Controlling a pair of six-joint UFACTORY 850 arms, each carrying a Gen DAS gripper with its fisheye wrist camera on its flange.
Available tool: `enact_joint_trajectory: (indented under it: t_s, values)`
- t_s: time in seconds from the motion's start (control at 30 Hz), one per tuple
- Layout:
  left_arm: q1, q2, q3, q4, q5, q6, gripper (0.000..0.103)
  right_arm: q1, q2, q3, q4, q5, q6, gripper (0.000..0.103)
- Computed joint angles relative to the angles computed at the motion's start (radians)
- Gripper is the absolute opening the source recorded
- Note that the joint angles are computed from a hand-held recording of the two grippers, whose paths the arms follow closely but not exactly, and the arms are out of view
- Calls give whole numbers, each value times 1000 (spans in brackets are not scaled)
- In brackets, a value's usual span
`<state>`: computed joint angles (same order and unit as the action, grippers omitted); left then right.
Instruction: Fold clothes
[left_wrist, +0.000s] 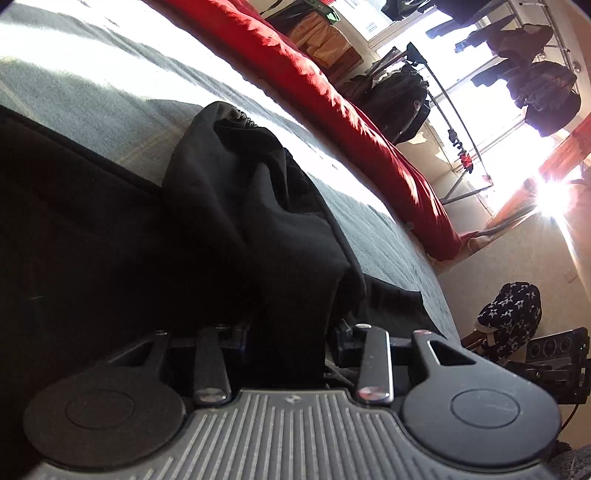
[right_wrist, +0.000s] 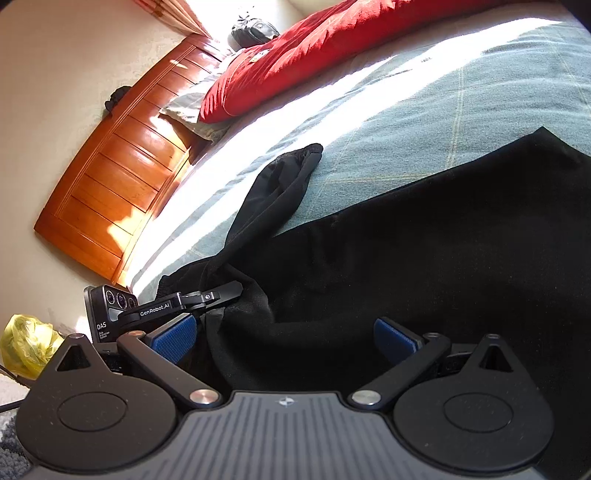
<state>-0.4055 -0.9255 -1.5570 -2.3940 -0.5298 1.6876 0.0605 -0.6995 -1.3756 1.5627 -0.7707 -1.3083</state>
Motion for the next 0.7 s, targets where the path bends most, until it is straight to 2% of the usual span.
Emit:
enact_joint_trajectory:
  t_s: [0.1, 0.17, 0.2, 0.23, 0.3, 0.4, 0.47, 0.57, 0.6, 0.63, 0.67, 0.7]
  values:
    - [13, -40, -48, 11, -42, -59, 62, 4, -6, -12, -7, 1, 8, 103]
    - [18, -59, -74, 13, -50, -89, 60, 9, -4, -9, -5, 6, 9, 103]
    - [16, -62, -87, 13, -21, -81, 52, 11, -2, -6, -3, 8, 9, 103]
    - [11, -64, -104, 14, 27, -67, 36, 13, 0, -3, -2, 11, 8, 103]
    - [2, -61, -118, -13, 91, -8, 22, 15, 6, 4, 6, 16, 3, 103]
    - [-4, -26, -69, -195, 43, 182, 18, 17, 17, 15, 27, 36, -15, 103]
    - [-5, 5, -24, -286, -10, 273, 18, 17, 23, 21, 45, 54, -26, 103]
    - [-4, 33, 27, -300, -35, 295, 19, 20, 34, 31, 41, 99, -35, 103]
    - [-1, 33, 32, -274, -28, 269, 23, 23, 33, 29, 24, 121, -28, 103]
    - [1, 28, 27, -240, 5, 220, 31, 26, 27, 23, -3, 143, -12, 103]
    - [1, 22, 19, -207, 48, 165, 35, 30, 20, 17, -31, 165, 7, 103]
    - [3, 18, 18, -186, 60, 131, 39, 32, 10, 9, -55, 175, 28, 103]
